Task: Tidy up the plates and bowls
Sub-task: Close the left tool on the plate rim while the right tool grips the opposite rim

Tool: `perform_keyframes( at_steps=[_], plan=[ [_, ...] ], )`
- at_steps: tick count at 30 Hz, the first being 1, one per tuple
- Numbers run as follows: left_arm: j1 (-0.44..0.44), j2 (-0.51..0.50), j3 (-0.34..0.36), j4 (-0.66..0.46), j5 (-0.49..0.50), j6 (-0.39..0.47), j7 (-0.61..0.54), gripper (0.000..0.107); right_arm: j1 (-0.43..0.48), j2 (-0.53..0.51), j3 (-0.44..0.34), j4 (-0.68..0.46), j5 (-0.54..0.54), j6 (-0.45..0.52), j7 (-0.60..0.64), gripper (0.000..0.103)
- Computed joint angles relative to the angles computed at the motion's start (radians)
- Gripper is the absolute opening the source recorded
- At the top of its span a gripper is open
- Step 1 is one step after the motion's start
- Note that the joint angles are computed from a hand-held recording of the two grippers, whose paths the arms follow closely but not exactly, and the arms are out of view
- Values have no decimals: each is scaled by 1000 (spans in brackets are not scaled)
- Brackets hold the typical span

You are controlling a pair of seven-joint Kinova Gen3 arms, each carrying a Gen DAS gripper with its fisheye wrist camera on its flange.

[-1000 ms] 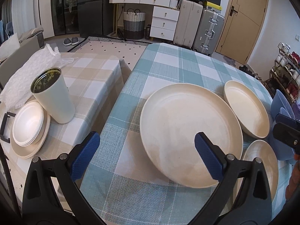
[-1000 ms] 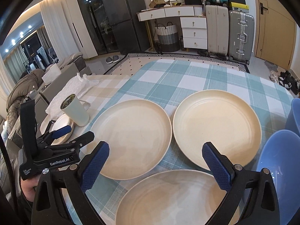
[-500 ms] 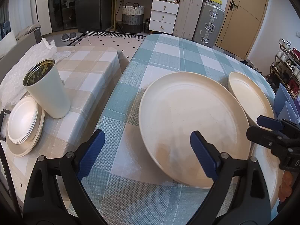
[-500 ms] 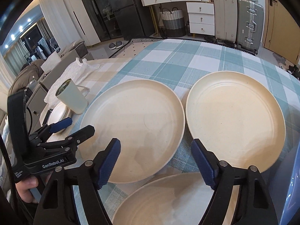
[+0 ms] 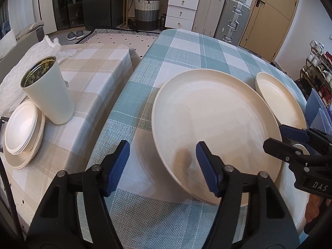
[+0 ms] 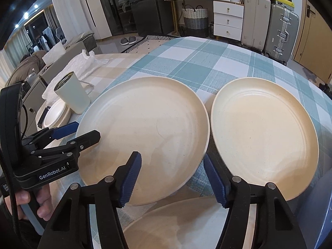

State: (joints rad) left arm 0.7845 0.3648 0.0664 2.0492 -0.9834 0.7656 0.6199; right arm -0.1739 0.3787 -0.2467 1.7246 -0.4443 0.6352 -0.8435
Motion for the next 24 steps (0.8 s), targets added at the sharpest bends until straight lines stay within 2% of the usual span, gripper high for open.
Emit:
perform_keyframes(
  at_steps=[3,10,15,24],
  plan=[
    [-2,4,1,1,1,-13,-4,53,-3,3,4,-1,4,-7,-6,61],
    [8,15,-6,-8,-1,0,-6,38,-7,21,15,-16,28,-10,-34,44],
    [13,2,-15,22,-52,-39,46,23,-19,28,20,-17,57,-21,-58,36],
    [11,6,-3,20,-62,-28,51,22,-33,18,20,5,106,-70,-98,21]
  ],
)
